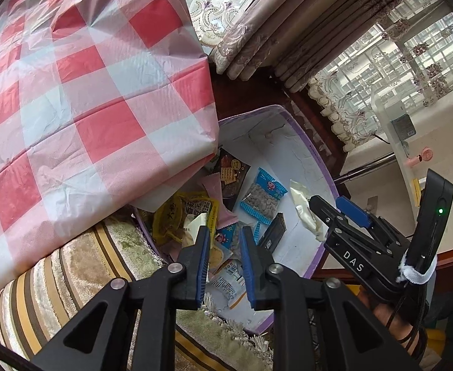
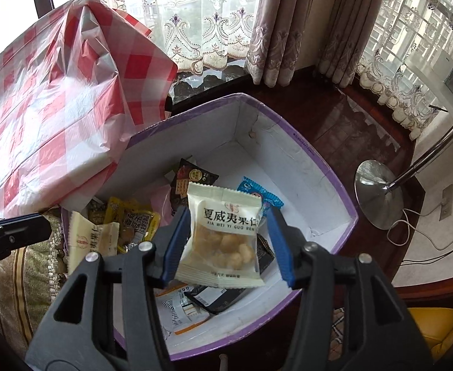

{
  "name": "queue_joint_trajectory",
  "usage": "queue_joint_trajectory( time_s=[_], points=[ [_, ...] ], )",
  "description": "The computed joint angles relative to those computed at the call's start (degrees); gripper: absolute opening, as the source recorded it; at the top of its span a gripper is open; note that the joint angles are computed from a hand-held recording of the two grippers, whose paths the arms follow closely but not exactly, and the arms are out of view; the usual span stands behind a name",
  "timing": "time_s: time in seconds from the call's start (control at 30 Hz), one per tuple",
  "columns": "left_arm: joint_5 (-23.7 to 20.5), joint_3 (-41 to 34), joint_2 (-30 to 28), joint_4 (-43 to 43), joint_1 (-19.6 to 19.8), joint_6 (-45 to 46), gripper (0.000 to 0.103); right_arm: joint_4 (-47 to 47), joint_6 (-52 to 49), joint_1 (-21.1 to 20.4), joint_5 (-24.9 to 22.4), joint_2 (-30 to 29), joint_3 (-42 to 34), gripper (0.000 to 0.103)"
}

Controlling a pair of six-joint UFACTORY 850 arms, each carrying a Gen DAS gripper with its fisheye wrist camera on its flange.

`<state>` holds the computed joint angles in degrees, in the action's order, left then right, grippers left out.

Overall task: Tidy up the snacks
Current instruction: 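Open both tools to drop the nut packets into the box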

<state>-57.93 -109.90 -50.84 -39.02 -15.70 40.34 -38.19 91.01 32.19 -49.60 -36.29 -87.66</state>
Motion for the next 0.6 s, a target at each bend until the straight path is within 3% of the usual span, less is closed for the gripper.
queue_joint_trajectory(
  time_s=[0.07, 0.23, 0.33, 0.43, 0.6],
  points=[
    [-0.6, 0.2, 0.1, -0.5, 0.5, -0.5, 0.048, 0.5, -0.2, 0.2, -0.8, -0.1, -0.4, 0.072],
    [-1.4, 6.3, 4.1, -4.4, 3.3, 1.3, 0.069, 3.1, -2.0, 1.4, -3.7, -0.1, -2.8, 0.077],
    [-0.6, 10.8, 6.9, -7.4, 4.8, 3.5, 0.072, 2.6, -1.1, 3.1, -5.1, 0.3, -3.5, 0.085],
    [1.8, 15.2, 10.1, -9.5, 5.6, 6.2, 0.076, 3.1, -0.4, 4.4, -6.9, 0.5, -4.2, 0.085],
    [4.9, 16.7, 11.5, -4.8, 4.4, 6.2, 0.079, 3.4, 1.5, 5.5, -10.1, 0.2, -5.2, 0.085]
  ],
)
